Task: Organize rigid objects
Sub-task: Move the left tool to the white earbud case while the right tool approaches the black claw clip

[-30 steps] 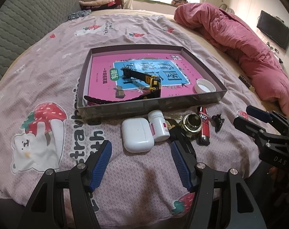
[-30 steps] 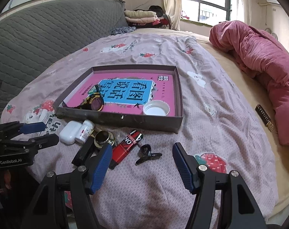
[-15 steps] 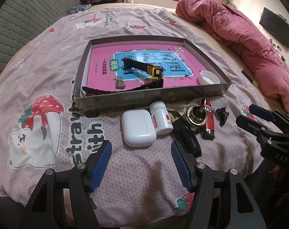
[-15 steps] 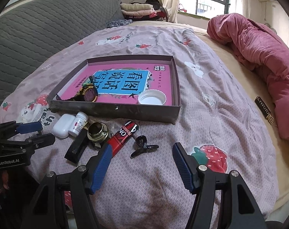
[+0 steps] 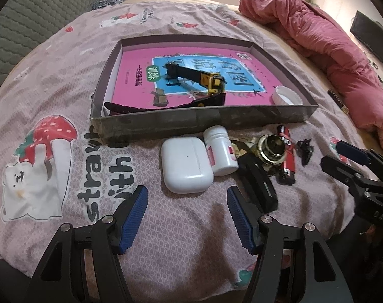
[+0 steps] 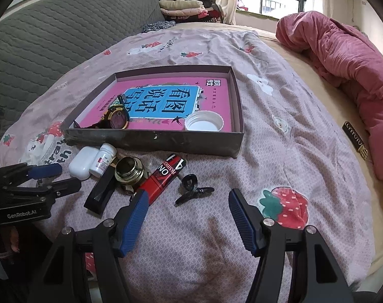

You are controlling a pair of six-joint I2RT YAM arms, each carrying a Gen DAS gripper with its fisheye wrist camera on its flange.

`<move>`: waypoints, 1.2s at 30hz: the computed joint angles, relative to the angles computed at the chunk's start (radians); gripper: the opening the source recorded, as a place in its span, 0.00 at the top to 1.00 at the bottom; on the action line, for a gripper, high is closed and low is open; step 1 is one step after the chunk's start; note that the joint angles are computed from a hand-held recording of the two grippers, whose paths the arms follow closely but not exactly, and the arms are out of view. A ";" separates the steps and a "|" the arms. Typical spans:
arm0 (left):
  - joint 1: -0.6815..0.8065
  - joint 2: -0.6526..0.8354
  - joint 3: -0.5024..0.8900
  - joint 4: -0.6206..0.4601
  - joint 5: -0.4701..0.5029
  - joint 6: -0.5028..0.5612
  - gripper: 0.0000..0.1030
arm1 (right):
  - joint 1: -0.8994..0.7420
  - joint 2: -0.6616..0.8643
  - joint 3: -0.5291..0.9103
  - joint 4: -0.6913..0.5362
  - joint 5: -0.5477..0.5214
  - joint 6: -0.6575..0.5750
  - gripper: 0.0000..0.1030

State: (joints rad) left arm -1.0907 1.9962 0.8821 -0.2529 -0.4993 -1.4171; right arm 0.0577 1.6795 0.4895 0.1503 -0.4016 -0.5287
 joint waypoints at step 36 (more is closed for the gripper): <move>0.052 0.038 0.017 -0.054 -0.013 -0.022 0.34 | 0.046 0.159 0.075 0.065 0.082 0.047 0.37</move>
